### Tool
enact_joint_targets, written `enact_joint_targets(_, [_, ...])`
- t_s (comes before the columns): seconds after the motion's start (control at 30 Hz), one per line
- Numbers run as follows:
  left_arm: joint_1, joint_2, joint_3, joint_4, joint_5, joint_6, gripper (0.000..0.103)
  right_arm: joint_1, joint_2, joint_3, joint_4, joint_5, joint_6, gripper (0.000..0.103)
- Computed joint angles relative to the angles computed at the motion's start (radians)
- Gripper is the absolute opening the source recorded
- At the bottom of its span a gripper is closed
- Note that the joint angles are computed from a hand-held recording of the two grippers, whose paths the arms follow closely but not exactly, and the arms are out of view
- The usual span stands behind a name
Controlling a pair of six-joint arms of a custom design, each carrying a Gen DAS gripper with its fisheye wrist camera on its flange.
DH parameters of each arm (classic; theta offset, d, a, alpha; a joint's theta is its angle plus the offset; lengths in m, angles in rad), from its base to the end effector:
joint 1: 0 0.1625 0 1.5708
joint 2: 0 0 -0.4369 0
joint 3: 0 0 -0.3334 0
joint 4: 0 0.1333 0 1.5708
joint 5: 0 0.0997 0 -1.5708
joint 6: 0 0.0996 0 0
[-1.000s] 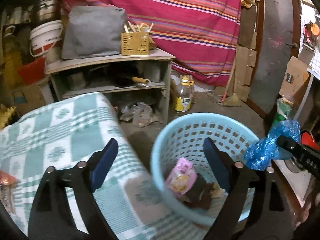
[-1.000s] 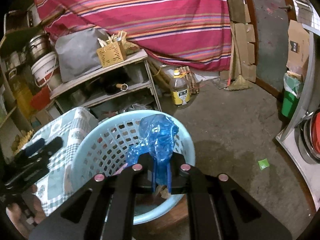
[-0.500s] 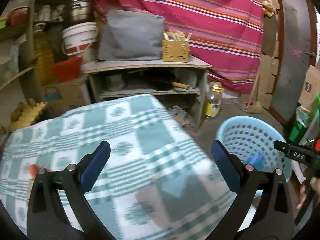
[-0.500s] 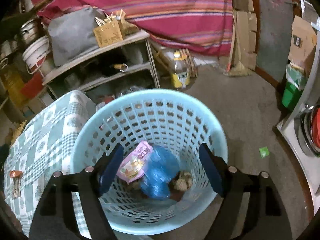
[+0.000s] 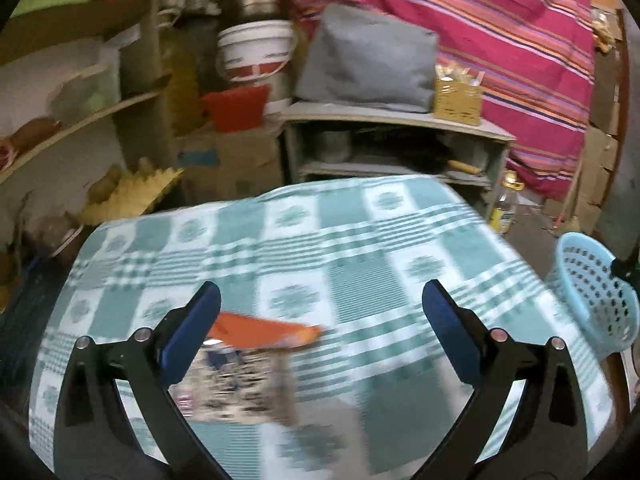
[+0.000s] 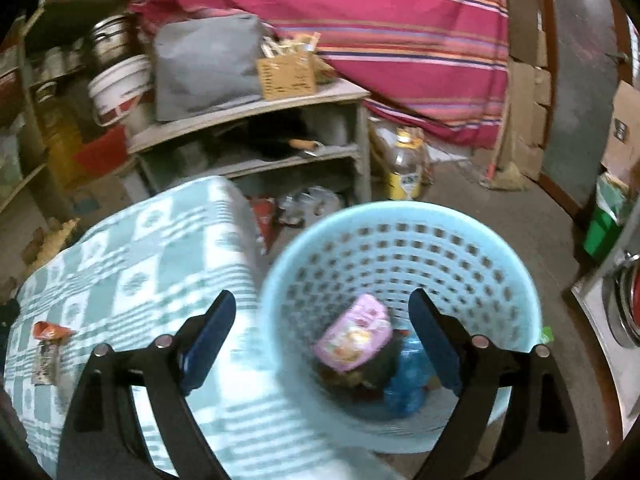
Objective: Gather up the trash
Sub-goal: 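Move the open left tool to the dark printed snack packet on the table, then close the left tool on the dark packet and lift it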
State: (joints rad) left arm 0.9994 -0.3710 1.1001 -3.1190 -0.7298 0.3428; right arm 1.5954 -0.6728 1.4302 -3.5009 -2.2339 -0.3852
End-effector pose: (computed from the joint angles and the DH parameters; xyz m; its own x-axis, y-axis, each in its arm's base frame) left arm -0.2432 -0.7619 0.1263 -0.6814 0.1013 -0.7249 0.6353 0.5737 -0.5170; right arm 0.0891 -0.6930 0.2672 -0.7395 0.3621 0.5675 -0.3101 0.5650 -0.7646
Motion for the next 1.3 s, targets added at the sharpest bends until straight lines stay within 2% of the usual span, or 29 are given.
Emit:
enact_joint_targets(0.23, [0.072, -0.08, 0.06, 0.074, 0.02, -0.081, 0.097, 0.046, 0.091, -0.095, 0.052, -0.003, -0.032, 0.088])
enact_joint_targets(0.63, [0.173, -0.169, 0.109, 0.319, -0.049, -0.236, 0.094, 0.097, 0.222, -0.247, 0.149, -0.005, -0.071, 0.088])
enact_joint_targets(0.77, [0.186, -0.161, 0.083, 0.411, -0.087, -0.254, 0.086, 0.106, 0.252, -0.286, 0.173, -0.006, -0.077, 0.088])
enact_joint_targets(0.9, [0.175, -0.14, 0.086, 0.381, -0.067, -0.189, 0.084, 0.114, 0.28, -0.322, 0.198, -0.006, -0.081, 0.088])
enact_joint_targets(1.1, [0.162, -0.13, 0.09, 0.36, -0.073, -0.125, 0.06, 0.119, 0.309, -0.366, 0.232, -0.007, -0.088, 0.088])
enact_joint_targets(1.13, [0.162, -0.131, 0.091, 0.357, -0.074, -0.121, 0.048, 0.119, 0.311, -0.371, 0.237, -0.006, -0.084, 0.088])
enact_joint_targets(1.17, [0.162, -0.132, 0.091, 0.358, -0.077, -0.115, 0.032, 0.119, 0.313, -0.374, 0.24, -0.004, -0.081, 0.088])
enact_joint_targets(1.2, [0.163, -0.135, 0.088, 0.365, -0.078, -0.118, 0.021, 0.12, 0.315, -0.377, 0.242, -0.002, -0.078, 0.088])
enact_joint_targets(1.23, [0.166, -0.14, 0.083, 0.382, -0.086, -0.132, 0.013, 0.12, 0.317, -0.38, 0.244, -0.001, -0.076, 0.088])
enact_joint_targets(1.3, [0.174, -0.148, 0.074, 0.413, -0.119, -0.154, 0.006, 0.121, 0.321, -0.385, 0.249, 0.003, -0.069, 0.088])
